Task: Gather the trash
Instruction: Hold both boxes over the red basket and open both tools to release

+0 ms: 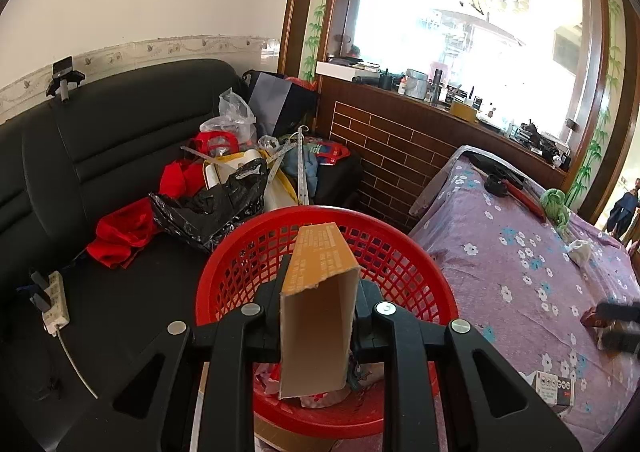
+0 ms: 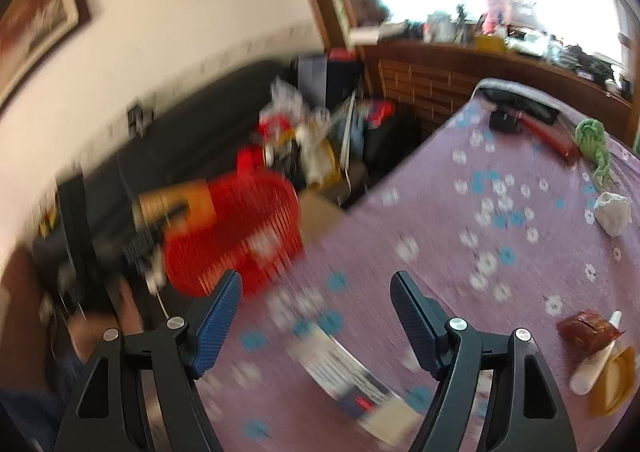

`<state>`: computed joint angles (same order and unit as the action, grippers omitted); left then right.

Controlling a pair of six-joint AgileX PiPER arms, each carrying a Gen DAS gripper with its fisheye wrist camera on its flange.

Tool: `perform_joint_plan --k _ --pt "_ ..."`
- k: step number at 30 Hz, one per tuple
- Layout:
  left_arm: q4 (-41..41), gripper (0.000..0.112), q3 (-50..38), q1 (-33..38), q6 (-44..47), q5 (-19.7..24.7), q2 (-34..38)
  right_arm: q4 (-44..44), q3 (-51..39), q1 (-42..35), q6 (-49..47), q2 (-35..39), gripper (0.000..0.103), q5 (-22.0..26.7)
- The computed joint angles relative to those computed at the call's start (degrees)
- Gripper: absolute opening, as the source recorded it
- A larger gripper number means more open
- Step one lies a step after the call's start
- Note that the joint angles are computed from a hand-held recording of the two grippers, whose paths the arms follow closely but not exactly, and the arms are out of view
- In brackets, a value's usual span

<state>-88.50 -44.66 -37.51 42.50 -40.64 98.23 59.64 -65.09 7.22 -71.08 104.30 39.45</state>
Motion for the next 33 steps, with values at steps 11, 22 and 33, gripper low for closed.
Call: perform_joint_plan --k 11,22,33 --pt "-0.87 0.021 -0.66 -0.08 0.82 -0.02 0.58 -20.58 -1.38 4.08 0.93 7.47 0.038 -2.47" --pt "0.14 0.021 -0.26 1.45 0.54 0.63 0.85 -8.62 -5.02 7.16 2.80 0.78 0.037 0.39" --pt "4.37 0.070 2.95 3.62 -3.32 2.26 -1.33 0.48 -14.13 16.60 12.97 5.61 0.061 -8.19"
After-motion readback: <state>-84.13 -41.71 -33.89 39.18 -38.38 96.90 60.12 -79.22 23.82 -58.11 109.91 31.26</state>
